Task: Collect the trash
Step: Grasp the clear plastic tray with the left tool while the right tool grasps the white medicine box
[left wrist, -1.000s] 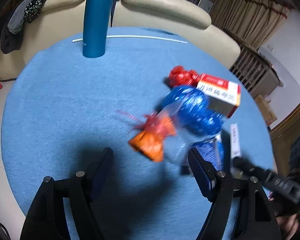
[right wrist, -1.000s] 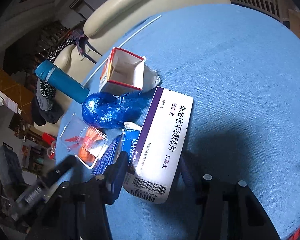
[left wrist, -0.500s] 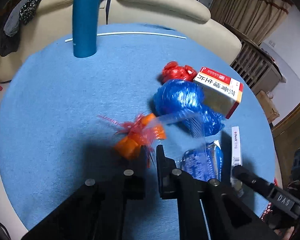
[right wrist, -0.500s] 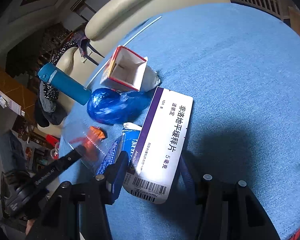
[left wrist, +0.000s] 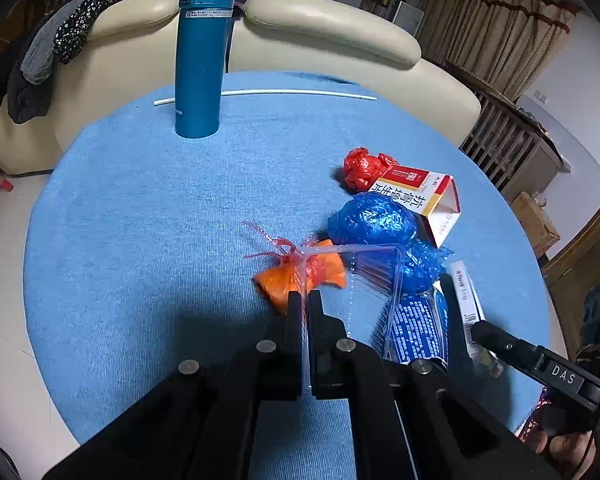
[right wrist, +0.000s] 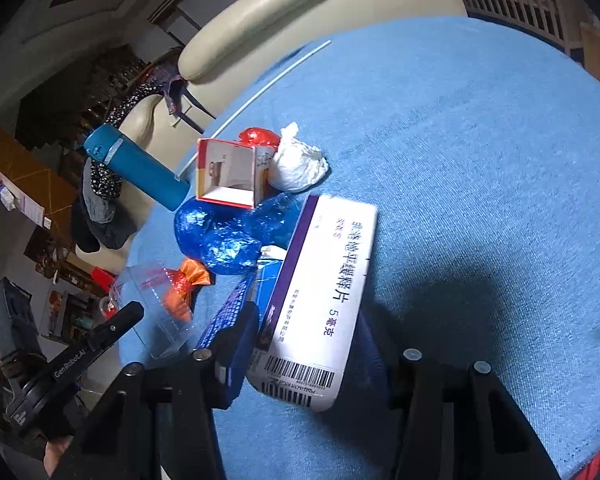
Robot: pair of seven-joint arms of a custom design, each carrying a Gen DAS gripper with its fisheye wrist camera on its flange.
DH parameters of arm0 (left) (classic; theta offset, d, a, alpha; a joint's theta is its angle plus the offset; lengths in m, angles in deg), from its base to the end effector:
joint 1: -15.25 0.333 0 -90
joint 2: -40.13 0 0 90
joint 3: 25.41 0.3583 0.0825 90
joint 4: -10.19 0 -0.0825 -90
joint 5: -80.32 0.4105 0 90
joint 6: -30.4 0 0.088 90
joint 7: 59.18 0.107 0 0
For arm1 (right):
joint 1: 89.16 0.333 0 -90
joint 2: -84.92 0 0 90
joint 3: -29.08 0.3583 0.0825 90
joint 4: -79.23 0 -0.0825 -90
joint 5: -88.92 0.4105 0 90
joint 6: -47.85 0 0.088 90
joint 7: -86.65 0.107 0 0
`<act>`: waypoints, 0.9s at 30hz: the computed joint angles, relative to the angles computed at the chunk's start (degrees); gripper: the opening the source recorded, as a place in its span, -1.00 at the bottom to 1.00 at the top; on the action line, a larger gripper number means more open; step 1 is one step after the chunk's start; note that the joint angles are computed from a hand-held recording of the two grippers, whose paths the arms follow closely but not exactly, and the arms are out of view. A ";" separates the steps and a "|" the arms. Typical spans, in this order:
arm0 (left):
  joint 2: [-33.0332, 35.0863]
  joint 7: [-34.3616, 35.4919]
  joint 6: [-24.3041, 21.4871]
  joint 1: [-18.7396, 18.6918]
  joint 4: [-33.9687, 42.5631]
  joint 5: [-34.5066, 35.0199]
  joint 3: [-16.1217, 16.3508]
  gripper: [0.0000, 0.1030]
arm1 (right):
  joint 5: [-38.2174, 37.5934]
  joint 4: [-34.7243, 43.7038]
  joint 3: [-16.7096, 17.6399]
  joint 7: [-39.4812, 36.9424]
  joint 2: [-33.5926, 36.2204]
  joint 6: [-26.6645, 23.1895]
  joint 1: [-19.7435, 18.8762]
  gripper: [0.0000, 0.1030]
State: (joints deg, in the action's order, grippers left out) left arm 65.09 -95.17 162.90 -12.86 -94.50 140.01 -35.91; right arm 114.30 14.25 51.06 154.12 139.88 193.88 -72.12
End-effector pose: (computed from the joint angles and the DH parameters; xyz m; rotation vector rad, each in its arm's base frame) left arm 0.5598 -0.4106 0.3327 -2.3827 0.9174 -0.6386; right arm 0.7472 0.4347 0.3097 -2.0685 1.1943 0.2378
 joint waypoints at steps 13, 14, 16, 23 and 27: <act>-0.99 -1.96 -2.34 -1.64 0.10 1.80 -0.28 -0.95 | 2.74 -7.33 2.68 -4.30 -4.25 4.60 -2.86 -0.09; -1.13 -2.17 -2.70 -1.81 0.10 2.05 -0.32 -0.95 | 3.11 -7.85 2.99 -4.66 -4.56 5.03 -3.18 -0.13; -1.42 -2.50 -3.17 -2.01 0.02 2.55 -0.40 -0.95 | 3.67 -8.35 3.47 -5.25 -4.90 5.30 -3.66 -0.56; -1.33 -2.19 -4.93 -2.58 0.91 2.84 -0.92 -0.95 | 1.51 -6.40 -0.47 -0.83 -4.53 1.27 -1.33 -0.36; -0.69 -1.50 -4.71 -2.61 1.35 2.21 -1.09 -0.95 | 0.07 -9.75 -1.20 0.37 -6.12 6.65 -0.95 0.79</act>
